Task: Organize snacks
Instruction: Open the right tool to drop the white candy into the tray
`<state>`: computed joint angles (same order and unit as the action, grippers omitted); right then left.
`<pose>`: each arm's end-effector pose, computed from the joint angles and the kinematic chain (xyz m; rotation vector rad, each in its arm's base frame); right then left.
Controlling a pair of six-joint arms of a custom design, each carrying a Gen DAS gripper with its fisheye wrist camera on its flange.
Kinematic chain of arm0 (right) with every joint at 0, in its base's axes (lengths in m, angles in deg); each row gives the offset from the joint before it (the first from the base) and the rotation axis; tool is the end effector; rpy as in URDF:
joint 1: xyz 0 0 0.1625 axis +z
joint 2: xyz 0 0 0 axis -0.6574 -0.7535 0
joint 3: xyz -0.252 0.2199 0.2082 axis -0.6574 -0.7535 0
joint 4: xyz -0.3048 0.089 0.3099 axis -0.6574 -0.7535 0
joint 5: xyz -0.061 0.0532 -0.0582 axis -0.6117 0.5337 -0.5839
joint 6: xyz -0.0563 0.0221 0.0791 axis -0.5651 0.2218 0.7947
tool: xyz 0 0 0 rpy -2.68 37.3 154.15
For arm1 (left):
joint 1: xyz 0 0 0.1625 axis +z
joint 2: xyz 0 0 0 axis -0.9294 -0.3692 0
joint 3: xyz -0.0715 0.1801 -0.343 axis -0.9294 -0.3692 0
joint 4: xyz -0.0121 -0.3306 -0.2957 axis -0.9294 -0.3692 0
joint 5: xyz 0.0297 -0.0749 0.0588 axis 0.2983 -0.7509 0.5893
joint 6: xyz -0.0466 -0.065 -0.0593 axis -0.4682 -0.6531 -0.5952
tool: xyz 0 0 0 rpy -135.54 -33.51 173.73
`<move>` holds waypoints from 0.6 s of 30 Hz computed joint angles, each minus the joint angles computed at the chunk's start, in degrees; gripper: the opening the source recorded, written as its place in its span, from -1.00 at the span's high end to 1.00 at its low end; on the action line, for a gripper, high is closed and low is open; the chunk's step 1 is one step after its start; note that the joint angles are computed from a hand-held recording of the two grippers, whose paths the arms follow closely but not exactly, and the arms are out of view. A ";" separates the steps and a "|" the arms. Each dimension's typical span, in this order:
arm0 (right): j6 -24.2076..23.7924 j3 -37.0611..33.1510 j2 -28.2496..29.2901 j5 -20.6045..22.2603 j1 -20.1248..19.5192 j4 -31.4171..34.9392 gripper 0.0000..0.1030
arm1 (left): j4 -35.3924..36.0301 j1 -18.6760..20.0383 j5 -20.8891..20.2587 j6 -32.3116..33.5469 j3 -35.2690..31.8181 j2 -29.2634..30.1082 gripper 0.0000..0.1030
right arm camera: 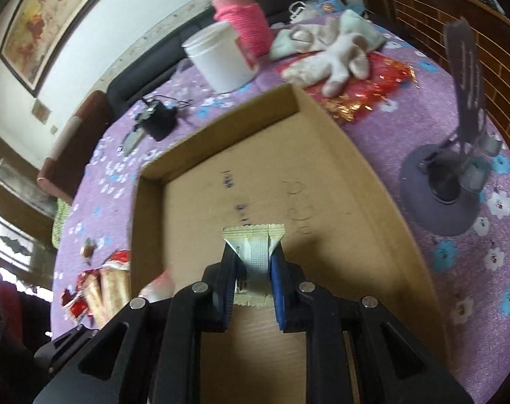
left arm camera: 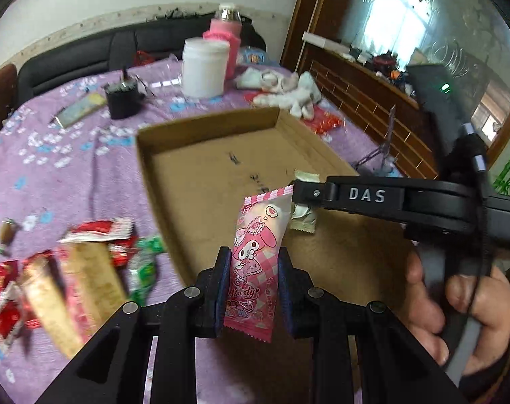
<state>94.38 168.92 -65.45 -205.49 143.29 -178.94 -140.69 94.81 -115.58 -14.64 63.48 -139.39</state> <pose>0.1370 -0.2887 0.2036 -0.3999 -2.4628 1.0755 -0.2729 -0.3263 0.0918 1.1565 2.5833 -0.3564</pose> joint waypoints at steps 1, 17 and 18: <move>0.50 0.22 -0.51 0.73 -0.75 0.60 0.65 | -0.23 0.15 0.17 -0.08 -0.15 0.83 0.50; 2.10 -0.77 0.89 -3.15 1.05 1.91 0.30 | -1.75 0.29 1.34 -0.82 -0.21 3.82 0.45; 2.29 -0.84 0.97 -4.16 1.80 1.78 0.25 | -1.78 0.31 1.28 -0.92 -0.18 3.72 0.42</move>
